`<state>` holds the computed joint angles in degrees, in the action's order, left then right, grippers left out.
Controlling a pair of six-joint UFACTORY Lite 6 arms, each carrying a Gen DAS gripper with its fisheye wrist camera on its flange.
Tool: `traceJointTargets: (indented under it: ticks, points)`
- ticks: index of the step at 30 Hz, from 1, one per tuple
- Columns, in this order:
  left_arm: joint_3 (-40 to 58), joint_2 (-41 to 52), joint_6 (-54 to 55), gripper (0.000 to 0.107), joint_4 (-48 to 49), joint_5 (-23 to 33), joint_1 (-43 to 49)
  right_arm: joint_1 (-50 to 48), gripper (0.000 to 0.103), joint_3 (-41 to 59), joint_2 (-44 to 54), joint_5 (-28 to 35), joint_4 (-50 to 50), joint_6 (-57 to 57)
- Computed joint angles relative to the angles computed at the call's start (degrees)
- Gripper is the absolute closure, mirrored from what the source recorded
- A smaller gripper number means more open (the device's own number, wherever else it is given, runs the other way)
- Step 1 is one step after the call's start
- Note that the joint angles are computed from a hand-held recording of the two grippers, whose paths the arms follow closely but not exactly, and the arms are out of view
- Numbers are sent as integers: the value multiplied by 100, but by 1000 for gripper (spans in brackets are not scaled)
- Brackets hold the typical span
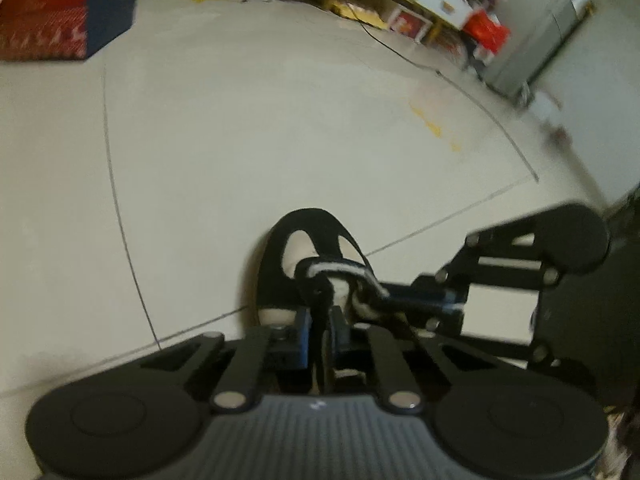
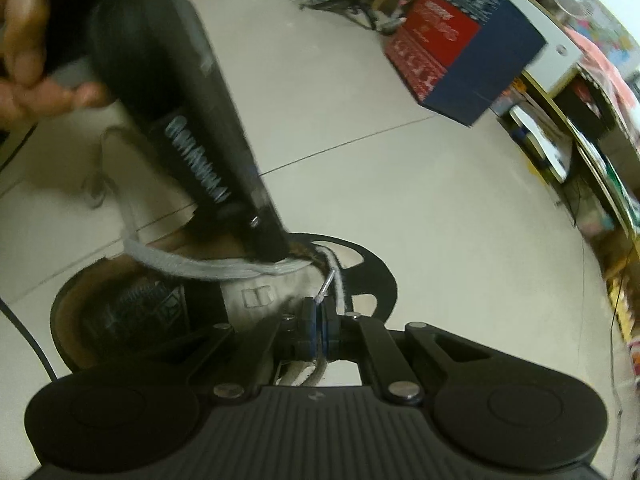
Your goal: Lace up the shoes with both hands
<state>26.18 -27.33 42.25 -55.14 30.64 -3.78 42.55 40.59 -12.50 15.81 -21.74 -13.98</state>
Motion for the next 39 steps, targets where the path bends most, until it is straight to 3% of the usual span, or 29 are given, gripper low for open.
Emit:
traceJointTargets:
  ticks: [3,6,8,13,17,23,39]
  points:
    - [-247,228,752,97,-1147,698,899,226,100,-43,49,29,-837,450]
    - [-405,501,1024,97,-1690,1320,1605,439,100,-96,69,120,-1639,814]
    - [-465,526,1028,97,-1792,1438,1722,467,100,-24,144,195,-1656,706]
    - [-575,403,861,96,-1857,1460,1701,500,100,264,402,419,-1472,241]
    - [-632,558,1126,96,-2172,1328,1574,704,100,276,497,520,-2122,602]
    - [-578,891,1435,96,-2562,1189,1421,724,100,285,485,607,-2070,672]
    - [-595,931,1556,93,-2692,1073,1284,1103,100,124,515,799,-3211,1753]
